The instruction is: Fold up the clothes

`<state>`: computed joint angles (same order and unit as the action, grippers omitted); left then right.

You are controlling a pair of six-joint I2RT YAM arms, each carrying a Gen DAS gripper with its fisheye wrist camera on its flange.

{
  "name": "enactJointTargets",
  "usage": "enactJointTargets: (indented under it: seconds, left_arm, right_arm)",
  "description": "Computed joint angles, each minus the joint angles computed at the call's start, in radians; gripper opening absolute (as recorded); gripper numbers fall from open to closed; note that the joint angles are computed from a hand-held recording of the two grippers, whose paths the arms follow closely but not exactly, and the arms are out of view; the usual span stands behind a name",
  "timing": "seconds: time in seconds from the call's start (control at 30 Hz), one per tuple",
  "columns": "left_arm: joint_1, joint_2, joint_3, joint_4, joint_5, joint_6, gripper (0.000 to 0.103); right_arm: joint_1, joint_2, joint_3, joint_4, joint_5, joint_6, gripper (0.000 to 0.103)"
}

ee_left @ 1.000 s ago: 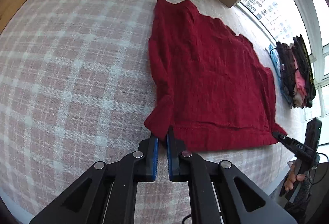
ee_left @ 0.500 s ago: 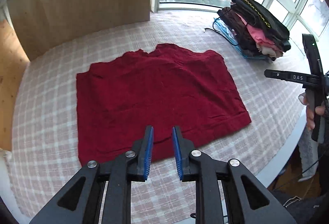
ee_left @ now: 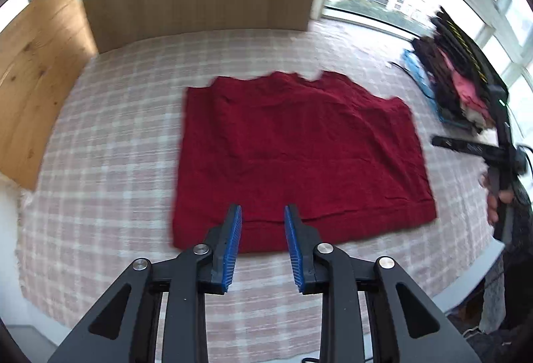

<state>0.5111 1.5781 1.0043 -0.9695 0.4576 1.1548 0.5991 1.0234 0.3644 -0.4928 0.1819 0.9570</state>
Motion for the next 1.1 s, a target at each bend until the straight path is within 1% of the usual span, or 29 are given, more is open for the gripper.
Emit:
enactJointTargets:
  seconds: [0.07, 0.1, 0.17, 0.23, 0.3, 0.33, 0.4, 0.47, 0.57, 0.67, 0.73, 0.77, 0.8, 0.83, 0.87, 0.97, 1.03, 1.1]
  left_arm:
    - [-0.154, -0.092, -0.143, -0.002, 0.0, -0.003, 0.03]
    - [-0.255, -0.133, -0.21, 0.007, 0.003, -0.027, 0.03]
    - [-0.469, -0.231, -0.331, 0.066, 0.014, -0.121, 0.03]
    - [-0.68, -0.31, -0.428, 0.165, -0.014, -0.257, 0.03]
    - [-0.864, -0.323, -0.487, 0.264, -0.063, -0.385, 0.032]
    - [-0.927, -0.312, -0.503, 0.303, -0.091, -0.434, 0.033]
    - [-1.026, -0.271, -0.524, 0.368, -0.145, -0.517, 0.034]
    - [-1.092, -0.242, -0.539, 0.431, -0.183, -0.571, 0.034]
    - [-1.144, -0.221, -0.556, 0.493, -0.222, -0.618, 0.034]
    - [-1.175, -0.228, -0.576, 0.529, -0.234, -0.641, 0.036]
    - [-1.187, -0.246, -0.595, 0.545, -0.233, -0.644, 0.032]
    - [-1.187, -0.254, -0.602, 0.549, -0.228, -0.643, 0.027]
    - [-1.166, -0.251, -0.598, 0.539, -0.213, -0.64, 0.022]
    - [-1.136, -0.24, -0.588, 0.522, -0.193, -0.635, 0.014]
    - [-1.106, -0.229, -0.577, 0.504, -0.173, -0.631, 0.011]
    - [-0.951, -0.203, -0.521, 0.409, -0.055, -0.594, 0.009]
    - [-0.866, -0.229, -0.5, 0.351, -0.011, -0.557, 0.009]
    - [-0.795, -0.249, -0.483, 0.297, 0.022, -0.517, 0.009]
  right_arm:
    - [-0.115, -0.007, -0.003, 0.0, -0.04, -0.106, 0.038]
    - [-0.162, -0.008, -0.005, 0.011, -0.061, -0.149, 0.038]
    - [-0.254, -0.003, -0.007, 0.032, -0.104, -0.231, 0.038]
    - [-0.297, 0.03, -0.006, 0.065, -0.132, -0.271, 0.039]
    - [-0.324, 0.064, -0.005, 0.098, -0.151, -0.299, 0.039]
    - [-0.331, 0.076, -0.008, 0.115, -0.16, -0.31, 0.039]
    - [-0.34, 0.102, -0.015, 0.154, -0.175, -0.324, 0.039]
    - [-0.338, 0.127, -0.018, 0.188, -0.185, -0.323, 0.039]
    - [-0.349, 0.169, -0.015, 0.228, -0.205, -0.33, 0.039]
    - [-0.366, 0.197, -0.013, 0.251, -0.221, -0.343, 0.039]
    - [-0.383, 0.212, -0.01, 0.261, -0.232, -0.355, 0.039]
    - [-0.391, 0.22, -0.008, 0.265, -0.237, -0.36, 0.039]
    - [-0.392, 0.233, -0.003, 0.271, -0.24, -0.365, 0.039]
    - [-0.386, 0.246, 0.001, 0.28, -0.239, -0.368, 0.039]
    - [-0.379, 0.261, 0.008, 0.288, -0.24, -0.373, 0.039]
    - [-0.356, 0.332, 0.041, 0.301, -0.226, -0.384, 0.039]
    - [-0.35, 0.36, 0.052, 0.319, -0.221, -0.376, 0.041]
    - [-0.358, 0.382, 0.069, 0.319, -0.243, -0.383, 0.041]
